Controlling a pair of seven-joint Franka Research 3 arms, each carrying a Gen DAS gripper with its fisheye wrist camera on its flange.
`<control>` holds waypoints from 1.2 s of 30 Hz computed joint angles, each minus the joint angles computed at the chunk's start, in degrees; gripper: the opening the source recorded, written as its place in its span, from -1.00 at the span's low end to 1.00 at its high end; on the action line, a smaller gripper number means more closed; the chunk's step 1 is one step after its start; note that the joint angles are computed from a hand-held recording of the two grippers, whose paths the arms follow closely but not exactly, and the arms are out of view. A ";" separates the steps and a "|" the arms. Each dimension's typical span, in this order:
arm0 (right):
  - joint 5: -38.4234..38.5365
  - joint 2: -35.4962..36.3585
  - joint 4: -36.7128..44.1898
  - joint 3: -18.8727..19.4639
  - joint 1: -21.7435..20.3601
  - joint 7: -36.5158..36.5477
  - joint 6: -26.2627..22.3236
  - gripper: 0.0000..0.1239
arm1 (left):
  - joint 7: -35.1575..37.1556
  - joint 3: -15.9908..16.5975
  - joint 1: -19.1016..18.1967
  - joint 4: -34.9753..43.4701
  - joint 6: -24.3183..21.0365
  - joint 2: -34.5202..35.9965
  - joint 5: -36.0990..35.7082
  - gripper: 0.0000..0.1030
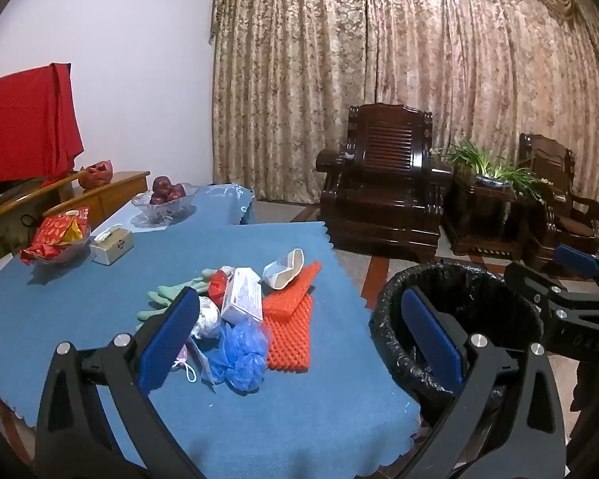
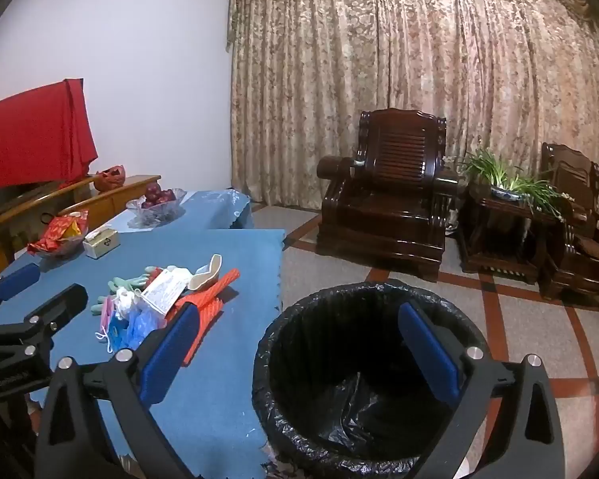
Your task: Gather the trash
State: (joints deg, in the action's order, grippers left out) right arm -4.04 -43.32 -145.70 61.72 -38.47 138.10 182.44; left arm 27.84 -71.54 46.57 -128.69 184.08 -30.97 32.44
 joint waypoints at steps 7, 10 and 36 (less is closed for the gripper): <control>-0.06 0.02 0.10 0.06 0.02 0.12 0.05 0.57 | 0.22 0.21 -0.41 0.11 -0.57 0.60 0.17 0.91; -0.01 0.78 0.08 -0.19 0.02 0.04 0.31 0.57 | 0.22 0.25 -0.48 0.17 -0.72 0.68 0.35 0.91; -0.43 0.65 0.29 0.10 -0.13 0.50 -0.24 0.57 | 0.39 1.84 -1.44 -0.68 -0.17 1.23 0.79 0.91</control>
State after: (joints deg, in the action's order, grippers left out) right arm -4.47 -42.67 -145.41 61.82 -38.60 138.60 182.20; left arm 28.23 -69.70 45.13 -129.37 183.91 -29.74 33.23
